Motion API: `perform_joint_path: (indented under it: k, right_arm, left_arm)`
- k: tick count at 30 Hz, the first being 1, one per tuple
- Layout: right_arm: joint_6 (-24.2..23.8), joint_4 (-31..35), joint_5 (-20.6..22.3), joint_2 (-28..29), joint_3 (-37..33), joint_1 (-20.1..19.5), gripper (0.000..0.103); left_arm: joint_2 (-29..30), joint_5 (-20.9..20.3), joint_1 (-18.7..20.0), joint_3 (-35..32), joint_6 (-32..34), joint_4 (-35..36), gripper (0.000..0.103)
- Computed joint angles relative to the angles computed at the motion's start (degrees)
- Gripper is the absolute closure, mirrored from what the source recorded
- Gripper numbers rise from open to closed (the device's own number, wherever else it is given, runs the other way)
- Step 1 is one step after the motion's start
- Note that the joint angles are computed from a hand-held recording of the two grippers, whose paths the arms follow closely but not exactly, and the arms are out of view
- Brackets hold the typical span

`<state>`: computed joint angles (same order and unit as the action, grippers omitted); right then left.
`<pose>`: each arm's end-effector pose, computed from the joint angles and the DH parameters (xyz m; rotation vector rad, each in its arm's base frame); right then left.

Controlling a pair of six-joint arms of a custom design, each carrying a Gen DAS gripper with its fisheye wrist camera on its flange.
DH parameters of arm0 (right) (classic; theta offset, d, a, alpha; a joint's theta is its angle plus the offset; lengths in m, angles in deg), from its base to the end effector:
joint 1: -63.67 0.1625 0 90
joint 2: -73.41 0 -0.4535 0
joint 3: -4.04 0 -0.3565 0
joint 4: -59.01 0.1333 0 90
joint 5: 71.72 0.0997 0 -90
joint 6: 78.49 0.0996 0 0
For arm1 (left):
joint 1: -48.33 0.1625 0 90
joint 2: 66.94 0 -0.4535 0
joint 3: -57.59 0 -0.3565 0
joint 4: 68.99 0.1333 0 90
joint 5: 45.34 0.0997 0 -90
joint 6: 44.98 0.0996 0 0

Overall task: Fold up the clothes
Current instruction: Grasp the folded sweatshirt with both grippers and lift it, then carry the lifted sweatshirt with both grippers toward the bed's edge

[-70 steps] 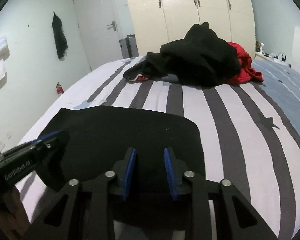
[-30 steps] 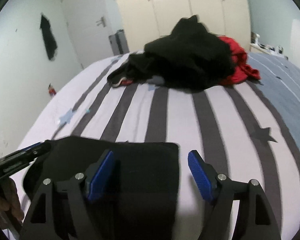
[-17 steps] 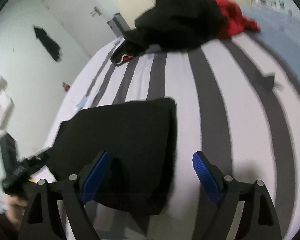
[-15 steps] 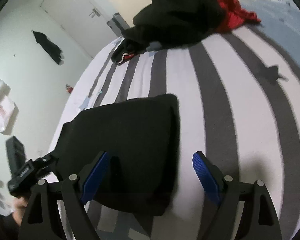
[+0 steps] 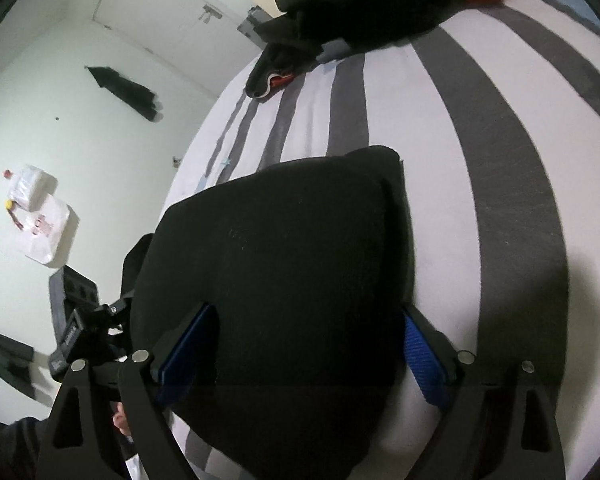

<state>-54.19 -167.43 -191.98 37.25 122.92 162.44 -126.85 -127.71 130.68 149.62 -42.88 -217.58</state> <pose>0.1644 -0.5207 0.1059 -0.6897 -2.4766 1.4326 0.0570 -0.6762 0.3214 0.2047 2.9446 -0.7029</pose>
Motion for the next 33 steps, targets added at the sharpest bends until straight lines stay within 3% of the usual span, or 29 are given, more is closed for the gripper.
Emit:
perform_joint_path:
  k: [3, 5, 6, 8, 14, 19, 21, 26, 31, 33]
  right_arm:
    - [-1.11, 1.99, 1.94, -0.79, 0.14, -0.69, 0.014]
    - [-0.87, 2.86, 2.20, -1.04, -0.15, -0.81, 0.017]
    - [-0.57, 2.83, 2.06, -0.92, -0.42, -0.71, 0.026]
    - [0.03, 2.75, 1.77, -0.68, -0.97, -0.50, 0.032]
    - [1.37, 3.90, -4.08, -0.73, -2.56, 2.67, 0.052]
    - [-1.38, 6.15, -11.47, -0.10, -7.87, 7.49, 0.055]
    - [-3.80, 7.17, -13.44, 0.69, -11.65, 9.04, 0.055]
    - [-8.67, 12.18, -12.48, 4.55, -24.05, 9.87, 0.055]
    - [-11.49, 24.36, -9.27, 13.34, -45.17, 8.17, 0.055]
    - [-10.59, 30.08, -7.37, 18.21, -55.05, 7.13, 0.055]
  left_arm:
    - [0.18, -0.74, -0.09, 1.22, 2.03, -2.41, 0.003]
    - [-0.13, -1.99, -0.17, 1.55, 2.50, -3.05, 0.024]
    - [-0.61, -1.51, -0.64, 2.29, 3.68, -3.94, 0.030]
    - [-1.36, -0.11, -1.59, 3.38, 5.43, -5.25, 0.043]
    - [-2.20, -1.44, -1.31, 2.84, 5.65, -5.33, 0.058]
    - [-2.92, -4.68, -0.98, -1.22, 7.96, -3.43, 0.061]
    - [-2.91, -6.14, -0.47, -4.63, 9.33, -2.03, 0.061]
    - [0.31, -5.36, 2.15, -19.33, 14.30, 5.44, 0.061]
    - [8.64, -2.85, 6.85, -41.95, 19.67, 18.02, 0.061]
    - [12.84, -1.73, 8.48, -51.86, 20.86, 23.59, 0.061]
